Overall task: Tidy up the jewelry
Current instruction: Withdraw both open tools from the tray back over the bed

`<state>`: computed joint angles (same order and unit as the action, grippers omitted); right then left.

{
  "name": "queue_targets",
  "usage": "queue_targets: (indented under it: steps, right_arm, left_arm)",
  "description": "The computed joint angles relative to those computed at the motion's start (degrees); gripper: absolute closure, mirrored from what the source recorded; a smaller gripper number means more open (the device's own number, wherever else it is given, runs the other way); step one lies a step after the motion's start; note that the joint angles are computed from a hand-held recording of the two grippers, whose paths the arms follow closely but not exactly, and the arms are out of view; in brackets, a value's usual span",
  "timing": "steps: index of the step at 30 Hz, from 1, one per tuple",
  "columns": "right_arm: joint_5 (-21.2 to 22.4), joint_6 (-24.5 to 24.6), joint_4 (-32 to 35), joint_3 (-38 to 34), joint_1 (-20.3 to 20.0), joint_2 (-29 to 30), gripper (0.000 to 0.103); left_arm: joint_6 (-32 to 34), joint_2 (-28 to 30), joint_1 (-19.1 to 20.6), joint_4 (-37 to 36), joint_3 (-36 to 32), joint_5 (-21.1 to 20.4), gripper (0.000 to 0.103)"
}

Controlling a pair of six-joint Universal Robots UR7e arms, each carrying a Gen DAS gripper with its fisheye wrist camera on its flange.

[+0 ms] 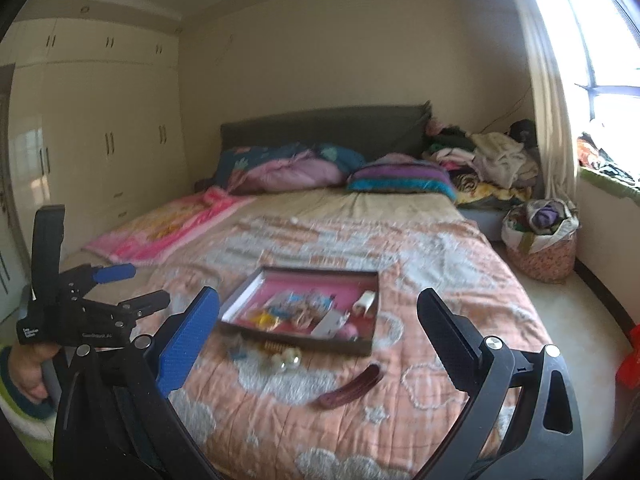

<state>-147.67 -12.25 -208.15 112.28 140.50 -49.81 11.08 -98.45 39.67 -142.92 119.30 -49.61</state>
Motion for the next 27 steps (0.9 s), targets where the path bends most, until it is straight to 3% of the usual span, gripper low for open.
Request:
queue_targets:
  steps: [6,17,27]
  right_arm:
    - [2.07,1.95,2.04,1.02,-1.59,0.72,0.004]
    - [5.67,7.8,6.55,3.46,-6.34,0.9,0.004]
    - [8.02,7.63,9.52,2.81,-9.63,3.53,0.004]
  left_arm:
    - [-2.71,-0.3,1.84,4.65,0.49,0.17,0.01]
    - [-4.97,1.64,6.25,5.85,1.8,1.5,0.01]
    - [-4.37,5.61,10.27,3.68,1.5,1.8,0.01]
